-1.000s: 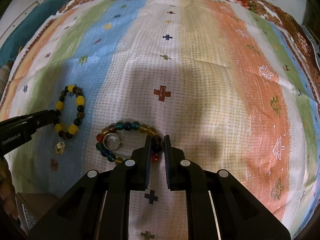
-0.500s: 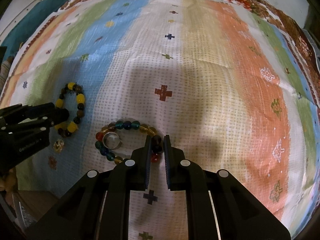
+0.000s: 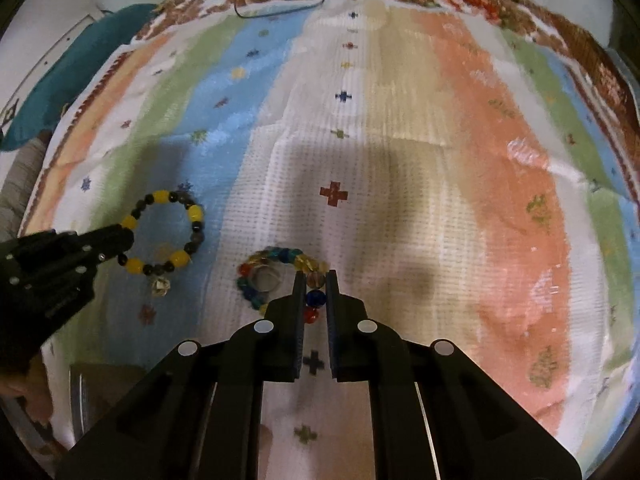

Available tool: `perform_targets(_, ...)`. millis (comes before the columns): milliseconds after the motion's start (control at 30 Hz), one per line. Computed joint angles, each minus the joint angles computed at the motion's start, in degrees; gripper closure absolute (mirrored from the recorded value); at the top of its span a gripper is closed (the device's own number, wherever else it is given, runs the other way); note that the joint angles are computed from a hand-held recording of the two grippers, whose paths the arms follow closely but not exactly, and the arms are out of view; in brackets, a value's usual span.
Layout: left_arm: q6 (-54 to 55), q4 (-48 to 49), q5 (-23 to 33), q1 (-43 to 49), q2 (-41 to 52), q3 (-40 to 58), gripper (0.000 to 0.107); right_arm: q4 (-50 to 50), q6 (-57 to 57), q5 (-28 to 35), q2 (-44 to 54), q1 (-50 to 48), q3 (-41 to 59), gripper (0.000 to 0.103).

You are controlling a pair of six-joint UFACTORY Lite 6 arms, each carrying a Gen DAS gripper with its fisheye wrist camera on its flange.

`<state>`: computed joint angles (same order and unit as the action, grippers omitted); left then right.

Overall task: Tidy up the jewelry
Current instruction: 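Lift both held bracelets and carry them toward the silver tin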

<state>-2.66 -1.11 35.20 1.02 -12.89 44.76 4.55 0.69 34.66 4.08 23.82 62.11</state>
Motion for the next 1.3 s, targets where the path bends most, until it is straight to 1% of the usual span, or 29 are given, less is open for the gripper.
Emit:
perform_targets(100, 0.4, -1.9, 3.5, 0.1, -4.2, 0.5, 0.098, 1.6, -1.3, 1.0, -3.0, -0.8, -1.7, 0.093)
perform_targets(267, -1.4, -2.8, 6.6, -1.8, -9.8, 0.8, 0.098, 3.2, -2.3, 2.5, -7.7, -0.5, -2.9, 0.093)
perform_targets(433, -8.1, 2.7, 8.7, -8.2, -13.5, 0.5, 0.098, 1.9, -0.4, 3.6, -11.5, 1.8, -3.7, 0.093)
perform_targets(533, -9.7, 4.1, 9.7, -9.7, -14.8, 0.6, 0.098, 2.0, -0.3, 4.2, -12.9, 2.5, -4.0, 0.093)
perform_targets(867, -10.2, 4.1, 11.5, -9.5, -18.4, -0.4, 0.098, 1.2, 0.8, 4.9, -16.6, 4.2, -5.8, 0.093)
perform_targets(1200, -5.7, 0.0, 13.7, -5.8, -21.9, -0.3, 0.098, -0.1, 2.7, 5.0, -19.4, 5.2, -7.6, 0.093)
perform_targets(1300, -6.1, 0.8, 14.3, -6.3, -22.9, -0.4, 0.098, -0.5, 3.3, 5.4, -20.7, 5.8, -7.9, 0.093)
